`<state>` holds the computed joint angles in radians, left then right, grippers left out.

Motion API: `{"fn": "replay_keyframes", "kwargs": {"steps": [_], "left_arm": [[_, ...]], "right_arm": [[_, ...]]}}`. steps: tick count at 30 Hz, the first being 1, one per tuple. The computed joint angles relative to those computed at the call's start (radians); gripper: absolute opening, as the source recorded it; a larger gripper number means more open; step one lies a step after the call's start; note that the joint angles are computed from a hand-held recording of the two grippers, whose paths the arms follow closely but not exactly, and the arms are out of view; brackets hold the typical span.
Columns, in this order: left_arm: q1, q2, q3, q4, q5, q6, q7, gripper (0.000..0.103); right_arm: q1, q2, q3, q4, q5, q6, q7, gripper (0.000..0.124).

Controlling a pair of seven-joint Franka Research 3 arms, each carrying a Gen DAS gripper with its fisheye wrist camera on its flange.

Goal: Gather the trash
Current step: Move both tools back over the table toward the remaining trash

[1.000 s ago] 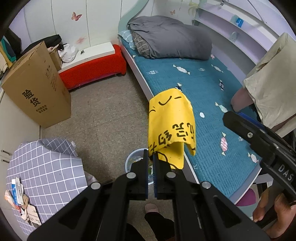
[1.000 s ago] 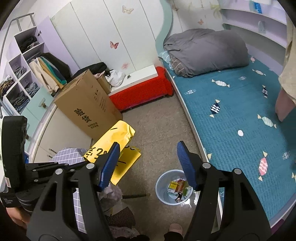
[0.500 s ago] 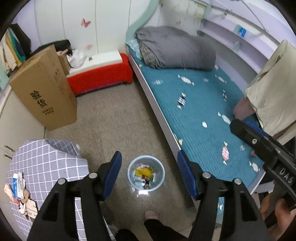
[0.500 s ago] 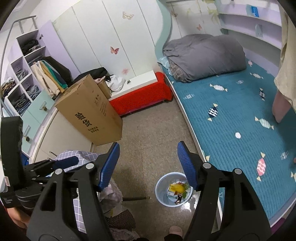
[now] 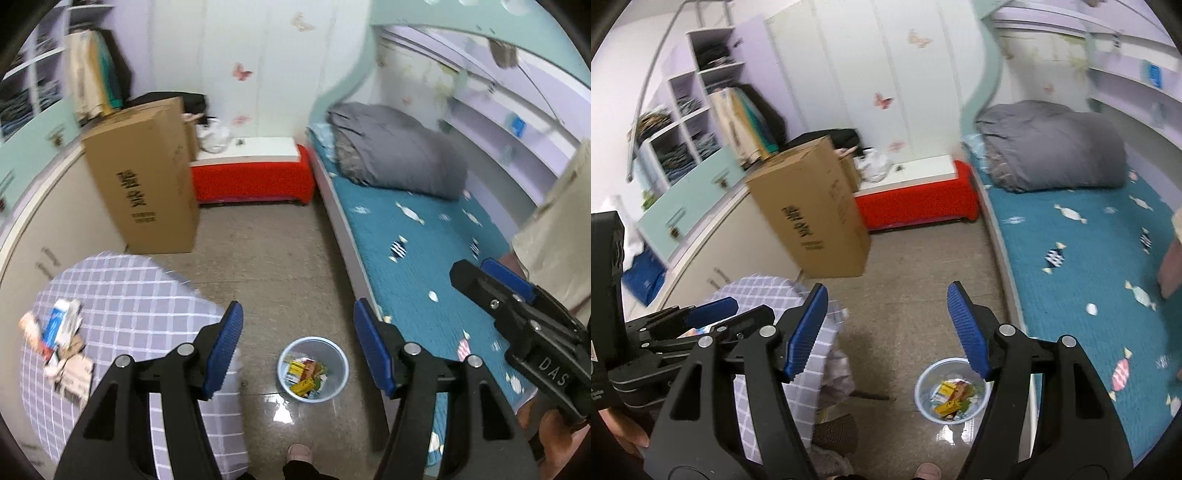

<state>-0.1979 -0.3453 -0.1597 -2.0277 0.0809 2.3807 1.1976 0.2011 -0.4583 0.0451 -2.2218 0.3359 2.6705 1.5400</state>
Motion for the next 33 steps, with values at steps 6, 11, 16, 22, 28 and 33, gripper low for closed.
{"fn": "replay_keyframes", "kwargs": {"steps": [6,11,16,22,28,33], "left_arm": [[0.060,-0.138,0.047,-0.126,0.017,-0.011,-0.057,0.062],[0.118,-0.243,0.134,-0.219,0.004,-0.046,-0.039,0.062],[0.184,-0.304,0.243,-0.277,-0.037,-0.085,0.041,0.062],[0.287,-0.267,0.356,-0.263,-0.088,-0.111,0.172,0.062],[0.380,-0.136,0.453,-0.187,-0.189,-0.142,0.301,0.066],[0.448,0.017,0.494,-0.089,-0.286,-0.187,0.347,0.069]], "right_arm": [[0.097,0.081,0.020,0.076,0.058,-0.024,-0.064,0.067],[0.159,0.184,0.073,0.165,0.077,-0.051,-0.048,0.067],[0.208,0.290,0.134,0.260,0.025,-0.074,0.043,0.068],[0.285,0.460,0.174,0.413,-0.083,-0.099,0.213,0.068],[0.381,0.675,0.164,0.633,-0.164,-0.150,0.365,0.068],[0.440,0.832,0.139,0.826,-0.186,-0.234,0.418,0.068]]}}
